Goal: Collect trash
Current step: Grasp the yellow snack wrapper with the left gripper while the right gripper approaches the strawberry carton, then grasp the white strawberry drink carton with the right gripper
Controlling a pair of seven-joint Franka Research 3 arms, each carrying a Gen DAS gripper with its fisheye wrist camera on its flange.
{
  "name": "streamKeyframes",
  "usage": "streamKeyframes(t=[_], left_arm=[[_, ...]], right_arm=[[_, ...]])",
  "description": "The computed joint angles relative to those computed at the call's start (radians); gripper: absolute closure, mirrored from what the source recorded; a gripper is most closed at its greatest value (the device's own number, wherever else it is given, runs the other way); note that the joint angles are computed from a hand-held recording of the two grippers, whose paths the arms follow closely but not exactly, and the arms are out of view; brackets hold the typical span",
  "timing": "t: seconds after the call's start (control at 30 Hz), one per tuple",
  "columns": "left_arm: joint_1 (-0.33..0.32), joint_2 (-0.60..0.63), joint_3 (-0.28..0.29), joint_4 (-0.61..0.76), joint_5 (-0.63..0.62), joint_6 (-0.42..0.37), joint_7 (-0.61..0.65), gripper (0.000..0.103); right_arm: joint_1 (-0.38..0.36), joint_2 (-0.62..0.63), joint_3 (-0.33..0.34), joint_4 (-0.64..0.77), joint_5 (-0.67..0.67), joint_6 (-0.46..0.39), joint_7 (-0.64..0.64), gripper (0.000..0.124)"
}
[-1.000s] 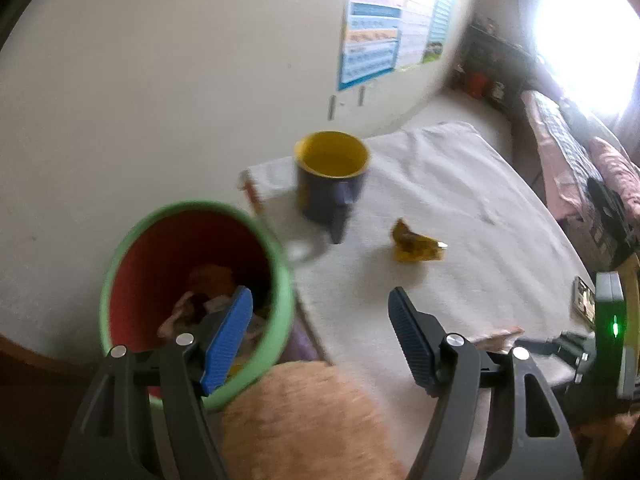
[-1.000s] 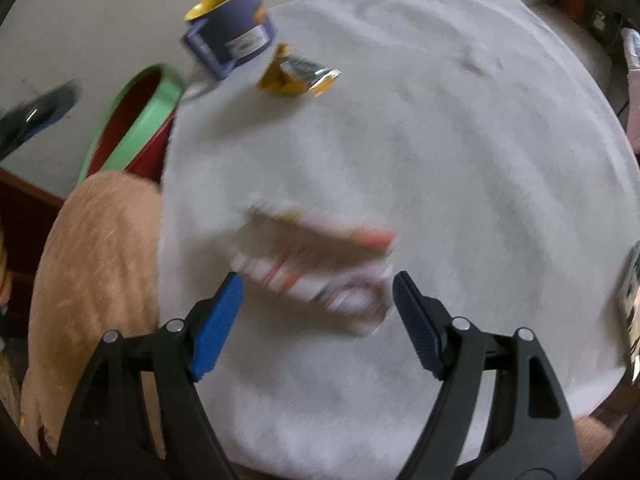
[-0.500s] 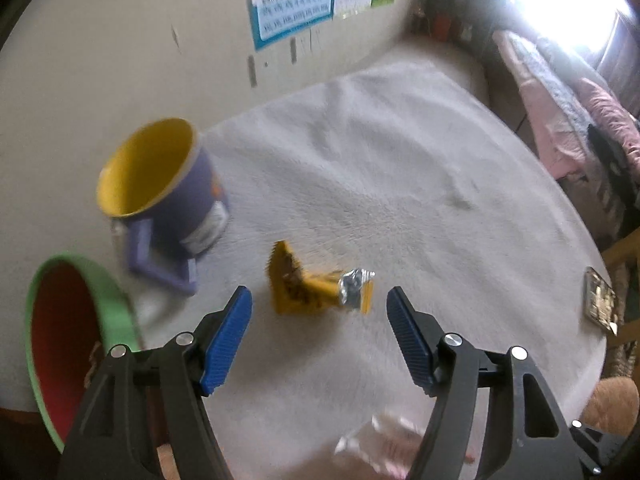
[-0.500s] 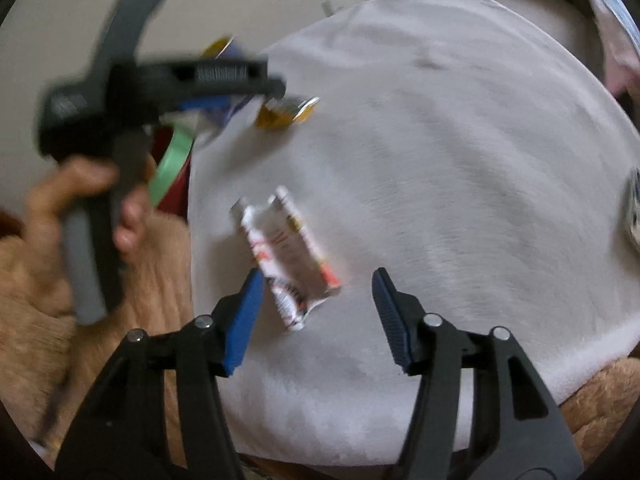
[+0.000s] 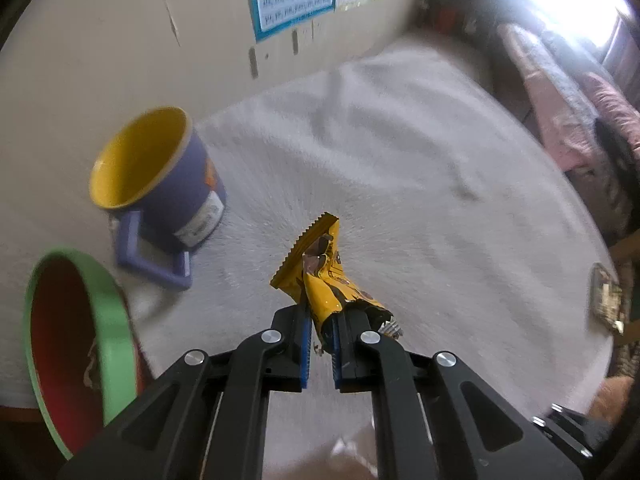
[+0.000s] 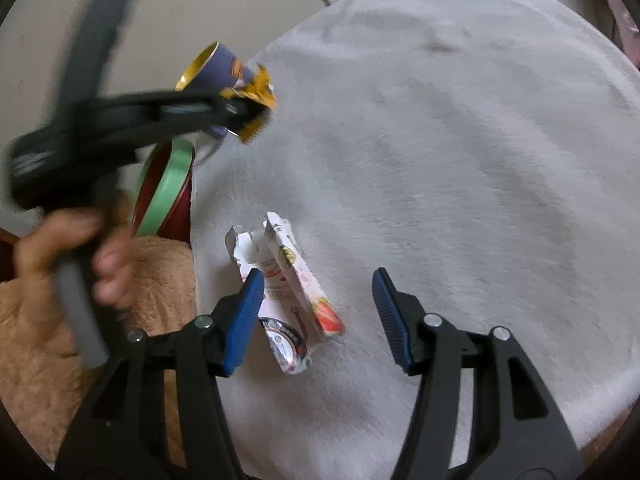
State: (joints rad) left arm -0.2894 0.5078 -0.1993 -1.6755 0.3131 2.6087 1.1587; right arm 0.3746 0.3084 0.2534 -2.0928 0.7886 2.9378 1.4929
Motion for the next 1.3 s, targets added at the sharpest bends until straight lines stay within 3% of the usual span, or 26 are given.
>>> streamKeyframes(t=[0.2, 0.33, 0.5, 0.63, 0.8, 0.97, 1.1, 1.3], left_arm=[[0.071, -0.17, -0.041, -0.218, -0.076, 0.14, 0.047, 0.097], [0.091, -0.234, -0.043, -0.304, -0.118, 0.192, 0.049, 0.097], [0.099, -0.274, -0.032, -0.364, -0.129, 0.225, 0.039, 0.097], [0.119, -0.301, -0.044, -0.401, -0.172, 0.242, 0.068, 0.097], [0.123, -0.321, -0.049, -0.428, -0.199, 0.263, 0.092, 0.097], [0.114, -0.344, -0.04, -0.457, -0.19, 0.282, 0.084, 0.097], [0.113, -0.363, -0.039, -0.475, -0.195, 0.296, 0.084, 0.097], [0.111, -0.393, -0.04, -0.506, -0.204, 0.326, 0.089, 0.097]], right_arm=[[0.042, 0.059, -0.045, 0.059, -0.124, -0.032, 0.068, 0.069], [0.063, 0.057, -0.06, 0.053, -0.193, -0.023, 0.116, 0.069], [0.028, 0.058, -0.009, 0.053, -0.17, 0.001, 0.075, 0.069], [0.034, 0.059, -0.005, 0.057, -0.177, -0.003, 0.057, 0.069], [0.153, 0.063, -0.12, 0.073, -0.395, -0.047, 0.18, 0.069], [0.205, 0.048, -0.16, 0.065, -0.558, -0.034, 0.241, 0.099], [0.209, 0.03, -0.166, 0.046, -0.606, -0.021, 0.283, 0.1], [0.275, -0.064, -0.266, -0.05, -0.748, 0.031, 0.509, 0.101]])
